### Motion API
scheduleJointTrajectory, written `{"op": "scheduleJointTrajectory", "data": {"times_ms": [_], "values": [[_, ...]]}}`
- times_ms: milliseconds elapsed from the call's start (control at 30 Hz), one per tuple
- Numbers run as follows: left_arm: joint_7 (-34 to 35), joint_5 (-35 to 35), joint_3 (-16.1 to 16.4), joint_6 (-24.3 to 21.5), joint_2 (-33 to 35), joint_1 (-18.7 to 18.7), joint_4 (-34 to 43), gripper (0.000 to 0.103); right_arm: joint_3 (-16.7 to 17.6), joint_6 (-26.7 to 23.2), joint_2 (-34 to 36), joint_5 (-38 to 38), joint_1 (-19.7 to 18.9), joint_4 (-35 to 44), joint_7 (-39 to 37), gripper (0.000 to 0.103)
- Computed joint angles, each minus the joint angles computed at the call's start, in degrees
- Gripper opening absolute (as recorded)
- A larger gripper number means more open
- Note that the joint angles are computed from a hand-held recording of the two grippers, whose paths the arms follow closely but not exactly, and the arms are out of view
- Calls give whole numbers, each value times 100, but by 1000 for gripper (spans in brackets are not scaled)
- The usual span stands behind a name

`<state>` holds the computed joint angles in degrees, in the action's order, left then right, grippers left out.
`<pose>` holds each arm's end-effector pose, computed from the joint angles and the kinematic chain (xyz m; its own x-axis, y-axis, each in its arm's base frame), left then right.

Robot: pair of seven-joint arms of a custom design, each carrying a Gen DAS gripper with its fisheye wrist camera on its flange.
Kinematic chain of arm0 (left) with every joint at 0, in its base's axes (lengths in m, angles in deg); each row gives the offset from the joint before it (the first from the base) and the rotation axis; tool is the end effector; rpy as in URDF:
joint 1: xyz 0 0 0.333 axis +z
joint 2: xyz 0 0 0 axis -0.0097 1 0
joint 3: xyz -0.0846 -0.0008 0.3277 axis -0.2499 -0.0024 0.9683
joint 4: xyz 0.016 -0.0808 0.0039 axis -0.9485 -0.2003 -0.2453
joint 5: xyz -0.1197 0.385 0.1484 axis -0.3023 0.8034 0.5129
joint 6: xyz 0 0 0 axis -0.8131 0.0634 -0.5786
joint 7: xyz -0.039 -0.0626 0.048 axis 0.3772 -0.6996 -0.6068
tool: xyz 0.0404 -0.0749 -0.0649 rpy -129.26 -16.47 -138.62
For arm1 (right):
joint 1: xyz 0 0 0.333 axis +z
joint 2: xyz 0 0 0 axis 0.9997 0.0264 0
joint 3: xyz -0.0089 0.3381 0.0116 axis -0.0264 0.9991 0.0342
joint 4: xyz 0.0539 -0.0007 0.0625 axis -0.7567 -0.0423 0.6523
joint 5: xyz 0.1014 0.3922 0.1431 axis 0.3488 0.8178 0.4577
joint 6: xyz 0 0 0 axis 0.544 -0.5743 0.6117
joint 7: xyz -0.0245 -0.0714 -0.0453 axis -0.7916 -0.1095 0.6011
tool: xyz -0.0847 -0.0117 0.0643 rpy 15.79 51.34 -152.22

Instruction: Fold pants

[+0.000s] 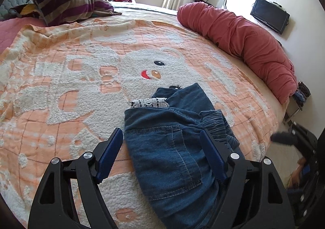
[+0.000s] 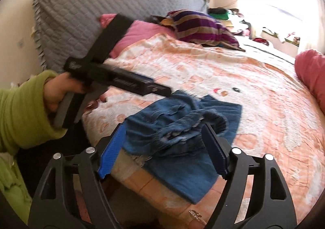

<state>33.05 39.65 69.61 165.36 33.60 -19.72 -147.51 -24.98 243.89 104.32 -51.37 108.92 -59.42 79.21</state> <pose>0.6612 -0.3498 0.5372 -0.1427 -0.9570 0.2525 -0.7406 -0.0660 -0.6687 0.6204 0.3896 0.5580 0.7989 -0.6008 -0.0278 -0.3557 -0.4348 -0.8273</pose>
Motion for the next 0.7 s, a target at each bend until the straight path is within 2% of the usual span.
{"op": "scheduleJointTrajectory", "data": {"times_ms": [167, 400, 467, 567, 667, 700], "values": [[-315, 282, 135, -36, -116, -90, -121, 77, -140, 242, 74, -200, 44, 111, 490, 78], [-483, 227, 63, -249, -127, 21, -173, 77, -644, 405, 373, -1433, 305, 438, 2262, 79], [-493, 130, 29, -288, -107, 58, -179, 77, -866, 274, 499, -1918, 430, 604, 2920, 79], [-595, 79, 34, -392, -11, 46, -118, 77, -1097, -229, 800, -2467, 509, 1032, 3808, 79], [-470, -311, -116, -325, 79, 171, -121, 77, -892, -728, 1137, -2466, 268, 1459, 4098, 75], [-440, -412, -141, -315, 101, 189, -123, 77, -814, -833, 1213, -2445, 204, 1552, 4113, 71]]}}
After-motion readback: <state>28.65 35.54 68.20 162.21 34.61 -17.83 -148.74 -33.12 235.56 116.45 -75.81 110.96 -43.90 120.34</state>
